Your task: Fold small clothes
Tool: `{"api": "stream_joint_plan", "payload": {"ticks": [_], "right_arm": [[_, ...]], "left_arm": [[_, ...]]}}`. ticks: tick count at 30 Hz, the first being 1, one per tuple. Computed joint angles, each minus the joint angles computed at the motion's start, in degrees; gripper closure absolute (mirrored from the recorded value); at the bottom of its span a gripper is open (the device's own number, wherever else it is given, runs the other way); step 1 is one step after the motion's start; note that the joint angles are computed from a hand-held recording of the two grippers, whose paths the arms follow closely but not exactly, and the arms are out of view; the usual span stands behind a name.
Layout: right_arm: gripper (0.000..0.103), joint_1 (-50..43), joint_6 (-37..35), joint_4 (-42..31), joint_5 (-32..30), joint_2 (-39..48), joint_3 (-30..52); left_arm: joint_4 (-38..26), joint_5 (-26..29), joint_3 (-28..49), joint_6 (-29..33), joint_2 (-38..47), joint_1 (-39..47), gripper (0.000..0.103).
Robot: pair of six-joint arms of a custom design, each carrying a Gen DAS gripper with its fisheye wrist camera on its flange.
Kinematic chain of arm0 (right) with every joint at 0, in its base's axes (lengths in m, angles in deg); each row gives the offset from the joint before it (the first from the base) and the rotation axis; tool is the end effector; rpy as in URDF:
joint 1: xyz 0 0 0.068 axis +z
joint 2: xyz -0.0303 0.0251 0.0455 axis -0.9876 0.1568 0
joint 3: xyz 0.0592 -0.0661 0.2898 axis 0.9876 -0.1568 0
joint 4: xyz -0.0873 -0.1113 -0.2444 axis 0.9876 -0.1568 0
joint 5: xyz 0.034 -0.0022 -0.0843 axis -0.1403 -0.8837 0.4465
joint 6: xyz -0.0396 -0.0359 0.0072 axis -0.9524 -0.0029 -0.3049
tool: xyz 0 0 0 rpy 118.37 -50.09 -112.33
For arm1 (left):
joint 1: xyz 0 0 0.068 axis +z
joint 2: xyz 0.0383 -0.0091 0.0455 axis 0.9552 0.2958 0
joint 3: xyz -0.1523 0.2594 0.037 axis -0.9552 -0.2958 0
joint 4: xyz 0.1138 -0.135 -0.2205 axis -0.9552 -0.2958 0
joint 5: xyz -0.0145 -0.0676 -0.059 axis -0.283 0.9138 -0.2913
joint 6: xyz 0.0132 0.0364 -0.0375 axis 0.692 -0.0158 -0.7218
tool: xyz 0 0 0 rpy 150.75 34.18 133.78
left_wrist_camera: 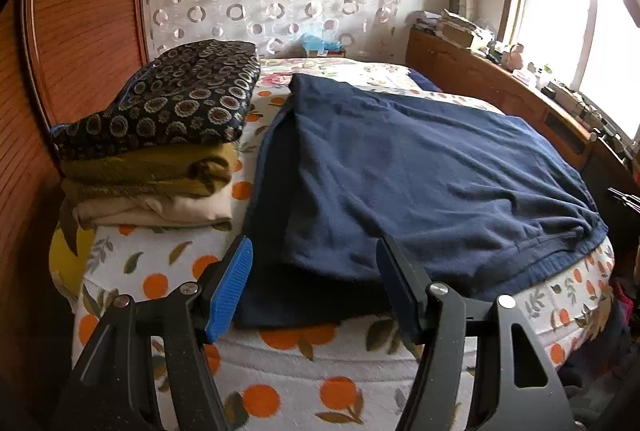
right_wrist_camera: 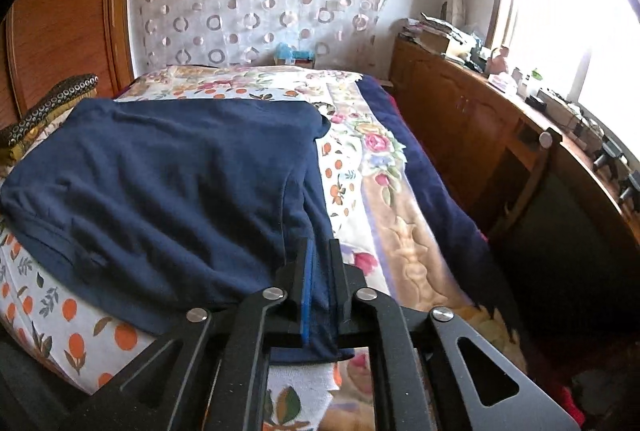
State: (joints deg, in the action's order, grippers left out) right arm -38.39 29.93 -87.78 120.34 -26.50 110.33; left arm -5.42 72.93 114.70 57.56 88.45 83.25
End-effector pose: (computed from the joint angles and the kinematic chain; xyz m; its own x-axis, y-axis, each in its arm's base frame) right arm 0.1180 0.0711 0.3521 -0.5620 0.2000 -0.8026 0.4394 0.8943 -0.0848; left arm 0.3538 0.0462 0.1990 -0.6076 0.2956 -0.7372 0.5120 0.8553 -0.0790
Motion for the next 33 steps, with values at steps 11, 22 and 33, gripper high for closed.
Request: {"api": "stream_joint_plan", "payload": {"ticks": [11,22,33], "right_arm": [[0.045,-4.8,-15.31,17.7,-8.35,-0.95,-4.0],[0.045,-11.0,-24.34,26.47,-18.01,-0.96,-9.09],[0.039,-4.67,-19.01,23.75,-12.28,-5.13,-11.8]], "left_arm": [[0.0,-5.26,4.44,-0.46,4.9,-1.88,0.038],[-3.97,-6.57,7.58,0.74,8.66,-2.3,0.038],[-6.68,-4.74,8.98,1.8,9.26,-1.88,0.038]]}}
